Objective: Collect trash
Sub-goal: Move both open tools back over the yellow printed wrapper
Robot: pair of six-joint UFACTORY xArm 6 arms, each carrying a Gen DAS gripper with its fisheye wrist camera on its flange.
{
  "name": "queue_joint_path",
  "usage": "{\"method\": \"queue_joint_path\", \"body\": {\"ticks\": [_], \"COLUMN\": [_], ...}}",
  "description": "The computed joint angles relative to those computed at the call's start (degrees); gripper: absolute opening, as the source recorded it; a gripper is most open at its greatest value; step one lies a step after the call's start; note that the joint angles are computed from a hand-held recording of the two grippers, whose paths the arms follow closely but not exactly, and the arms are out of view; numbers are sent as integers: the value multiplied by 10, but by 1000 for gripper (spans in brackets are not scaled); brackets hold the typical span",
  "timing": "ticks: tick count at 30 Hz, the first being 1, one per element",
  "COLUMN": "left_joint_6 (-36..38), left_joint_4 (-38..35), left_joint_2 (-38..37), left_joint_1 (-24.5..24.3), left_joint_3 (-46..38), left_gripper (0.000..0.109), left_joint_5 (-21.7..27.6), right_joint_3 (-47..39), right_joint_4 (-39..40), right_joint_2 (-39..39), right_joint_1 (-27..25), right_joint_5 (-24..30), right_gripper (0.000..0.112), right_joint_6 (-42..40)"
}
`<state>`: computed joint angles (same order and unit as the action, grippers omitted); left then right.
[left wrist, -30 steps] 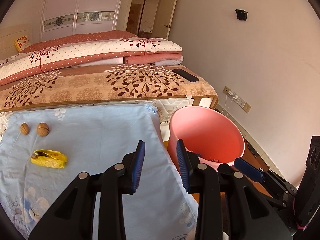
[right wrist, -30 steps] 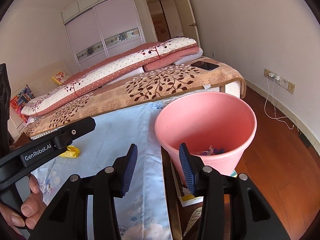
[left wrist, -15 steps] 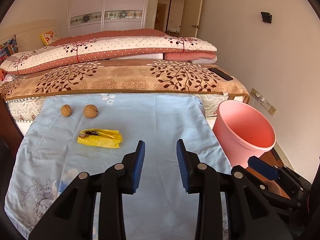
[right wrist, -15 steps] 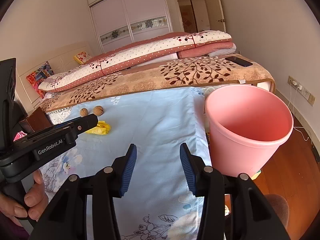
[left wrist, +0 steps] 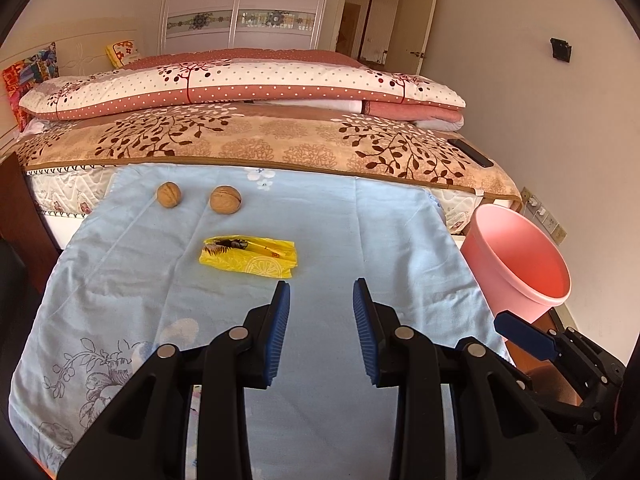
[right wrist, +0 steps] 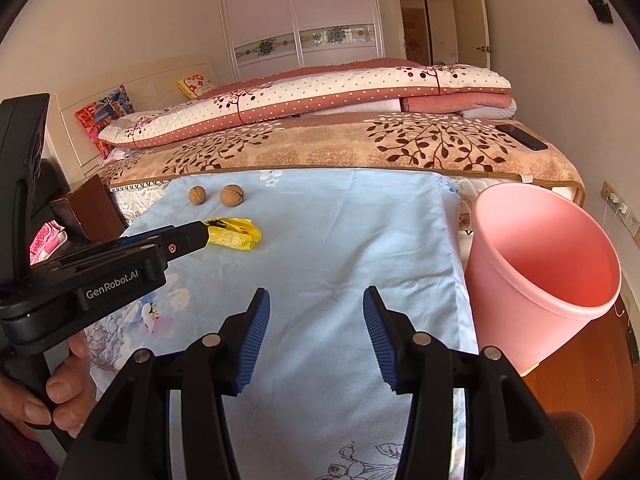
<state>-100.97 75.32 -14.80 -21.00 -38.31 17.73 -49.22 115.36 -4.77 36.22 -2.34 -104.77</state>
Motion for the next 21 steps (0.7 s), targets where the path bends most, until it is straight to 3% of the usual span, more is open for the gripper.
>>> {"method": "queue_joint_path", "body": {"ticks": [5, 14, 21], "left_joint_6": [-2, -12, -9], "left_joint_4": [-3, -2, -10], "left_joint_2": [-2, -9, -24], "left_joint_1": [26, 77, 114], "left_joint_3": [10, 34, 63], "left_gripper": [33, 33, 33], "left_joint_5": [-17, -39, -51], "right_joint_3": [-23, -64, -97], "right_joint_4": [-69, -288, -454], "right_joint_2": [28, 92, 134], "right_joint_1": [21, 50, 45], "right_joint_5": [-4, -3, 39], "right_gripper": [55, 59, 65], "right_joint_6": [44, 205, 317]}}
